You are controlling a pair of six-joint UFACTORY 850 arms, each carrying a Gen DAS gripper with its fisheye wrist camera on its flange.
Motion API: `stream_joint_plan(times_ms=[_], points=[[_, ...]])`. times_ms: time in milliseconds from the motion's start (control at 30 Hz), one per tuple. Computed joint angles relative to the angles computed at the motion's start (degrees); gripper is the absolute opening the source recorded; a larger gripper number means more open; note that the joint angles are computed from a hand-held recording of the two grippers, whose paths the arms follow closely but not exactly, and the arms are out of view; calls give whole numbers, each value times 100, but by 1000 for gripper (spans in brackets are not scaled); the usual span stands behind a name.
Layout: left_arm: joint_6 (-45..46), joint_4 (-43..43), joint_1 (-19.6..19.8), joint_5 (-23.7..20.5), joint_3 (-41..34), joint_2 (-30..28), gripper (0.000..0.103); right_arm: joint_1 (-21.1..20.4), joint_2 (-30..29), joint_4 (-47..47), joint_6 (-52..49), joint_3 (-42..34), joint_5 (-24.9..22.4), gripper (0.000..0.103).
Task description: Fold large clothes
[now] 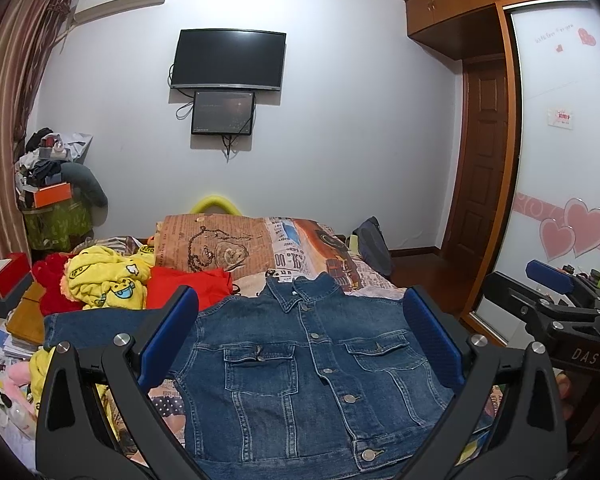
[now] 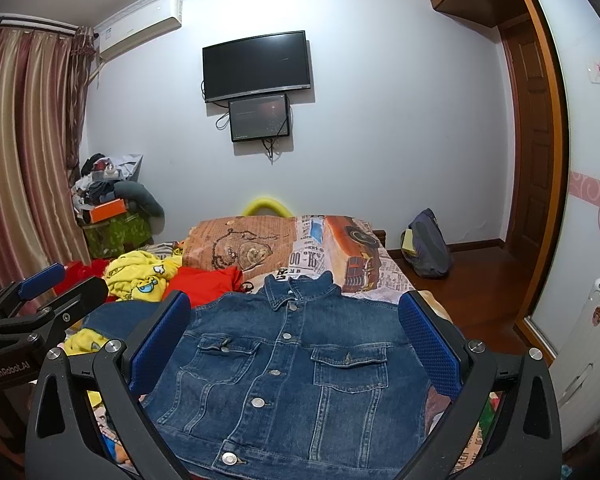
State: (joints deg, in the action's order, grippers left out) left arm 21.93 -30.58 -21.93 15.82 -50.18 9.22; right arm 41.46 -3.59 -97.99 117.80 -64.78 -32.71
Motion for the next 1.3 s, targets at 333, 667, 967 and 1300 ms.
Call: stream_joint_plan(times_ms=[333, 667, 967, 1300], points=[[-86, 85, 6, -4, 15, -5, 103, 6, -10, 20, -41, -27, 8, 103], [-71, 62, 0, -1, 8, -11, 103, 15, -17, 54, -87, -46, 4, 103], [-60, 39, -2, -5, -4, -22, 103, 14, -24, 72, -97, -50, 15, 103], [109, -127, -27, 67, -1, -65, 103, 34, -64, 113, -155, -84, -1, 103]])
